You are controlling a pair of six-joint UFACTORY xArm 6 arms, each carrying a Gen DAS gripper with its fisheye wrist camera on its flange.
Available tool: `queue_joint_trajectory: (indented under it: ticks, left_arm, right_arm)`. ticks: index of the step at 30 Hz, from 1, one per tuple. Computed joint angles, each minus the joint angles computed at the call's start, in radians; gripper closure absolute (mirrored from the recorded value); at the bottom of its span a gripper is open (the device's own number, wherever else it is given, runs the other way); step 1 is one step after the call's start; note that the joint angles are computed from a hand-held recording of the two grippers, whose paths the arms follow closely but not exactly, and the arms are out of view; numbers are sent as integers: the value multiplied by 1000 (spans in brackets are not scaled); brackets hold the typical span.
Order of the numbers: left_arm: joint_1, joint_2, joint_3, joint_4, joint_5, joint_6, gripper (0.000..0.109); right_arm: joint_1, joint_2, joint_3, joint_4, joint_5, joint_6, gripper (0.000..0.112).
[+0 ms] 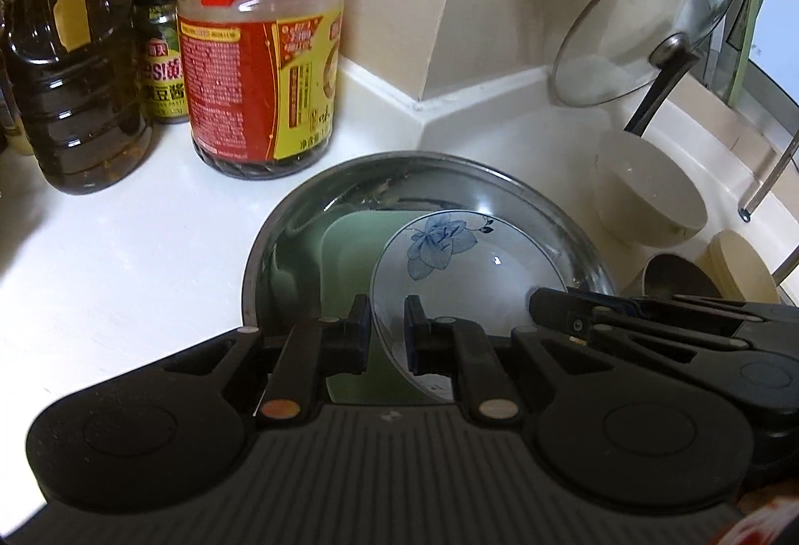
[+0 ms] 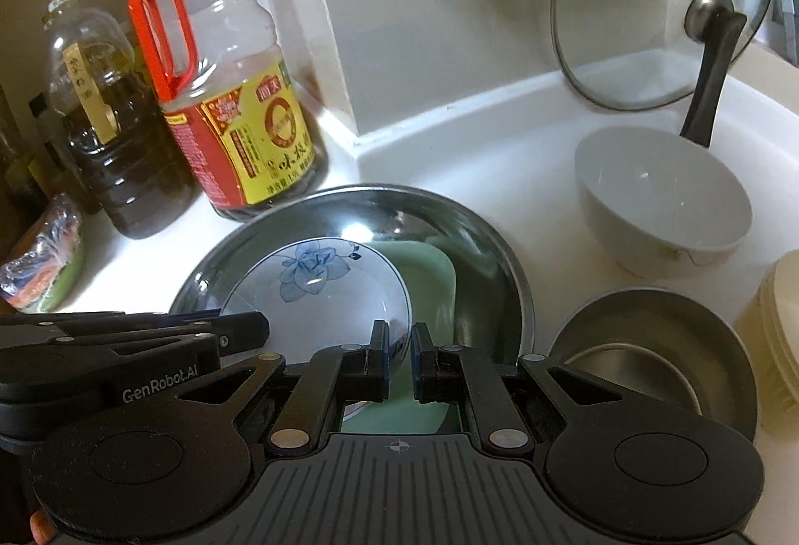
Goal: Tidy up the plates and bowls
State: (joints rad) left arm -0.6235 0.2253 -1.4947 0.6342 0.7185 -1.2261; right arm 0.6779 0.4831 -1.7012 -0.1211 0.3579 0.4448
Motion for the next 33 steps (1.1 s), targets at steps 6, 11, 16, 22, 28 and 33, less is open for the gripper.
queue_joint_trajectory:
  ticks: [6, 11, 16, 22, 28, 33]
  left_arm:
    - [9, 23, -16, -21, 2, 20, 97]
    - [20, 36, -24, -42, -4, 35, 97]
    - [29, 46, -32, -58, -15, 53, 97]
    - [33, 56, -36, -65, -20, 58, 97]
    - [37, 47, -25, -54, -40, 47, 96]
    - [30, 28, -19, -10, -39, 22, 93]
  right_arm:
    - [0, 36, -45, 12, 24, -9, 104]
    - [-2, 55, -68, 15, 32, -10, 104]
    - [-3, 71, -86, 2, 38, 9, 104]
    - [-3, 88, -105, -5, 44, 27, 104]
    - [-5, 92, -107, -68, 29, 75, 103]
    - [-12, 56, -55, -141, -49, 138, 88]
